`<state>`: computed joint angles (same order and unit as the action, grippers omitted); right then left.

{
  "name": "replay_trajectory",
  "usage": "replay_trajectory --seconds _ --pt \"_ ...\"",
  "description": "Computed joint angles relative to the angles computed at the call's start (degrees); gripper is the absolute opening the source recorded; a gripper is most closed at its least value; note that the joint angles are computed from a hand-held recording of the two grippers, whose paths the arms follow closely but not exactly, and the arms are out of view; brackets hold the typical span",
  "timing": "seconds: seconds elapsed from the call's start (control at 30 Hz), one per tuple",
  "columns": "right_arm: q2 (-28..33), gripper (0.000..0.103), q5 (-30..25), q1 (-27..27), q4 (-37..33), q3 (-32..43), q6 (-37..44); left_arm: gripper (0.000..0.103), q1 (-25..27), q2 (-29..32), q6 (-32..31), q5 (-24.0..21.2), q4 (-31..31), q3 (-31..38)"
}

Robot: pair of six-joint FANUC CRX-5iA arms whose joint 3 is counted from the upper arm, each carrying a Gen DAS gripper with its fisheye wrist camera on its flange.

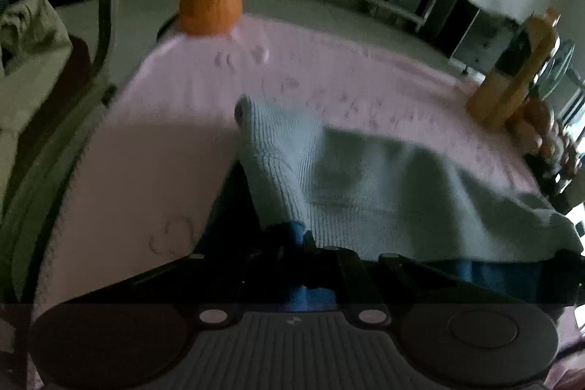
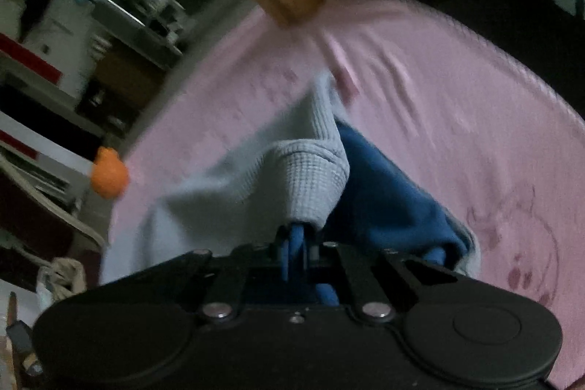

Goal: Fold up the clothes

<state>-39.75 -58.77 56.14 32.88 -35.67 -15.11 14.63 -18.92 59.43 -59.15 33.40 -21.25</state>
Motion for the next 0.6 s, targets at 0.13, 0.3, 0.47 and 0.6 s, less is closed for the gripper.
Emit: replay_trajectory --seconds 0.13,0.3,0.47,0.6 --pt "-5.67 0.006 7.32 0.03 8.83 -5.4 -9.24 0.007 3.38 -0.67 -1.33 -3.08 8.85 -0.94" --pt "-10.43 0.006 20.42 -6.0 13.93 -11.09 -21.26 0.006 7.86 1.64 1.77 -10.11 18.47 -1.38" --pt "-12.17 0.006 27.44 -9.39 16.2 -13.52 -30.41 0.005 12.01 1.38 4.09 -16.06 23.09 -1.83" --pt "-15.97 0.006 25.25 -5.7 21.99 -15.52 -37.82 0.005 16.19 -0.23 3.13 -20.22 24.72 -2.52"
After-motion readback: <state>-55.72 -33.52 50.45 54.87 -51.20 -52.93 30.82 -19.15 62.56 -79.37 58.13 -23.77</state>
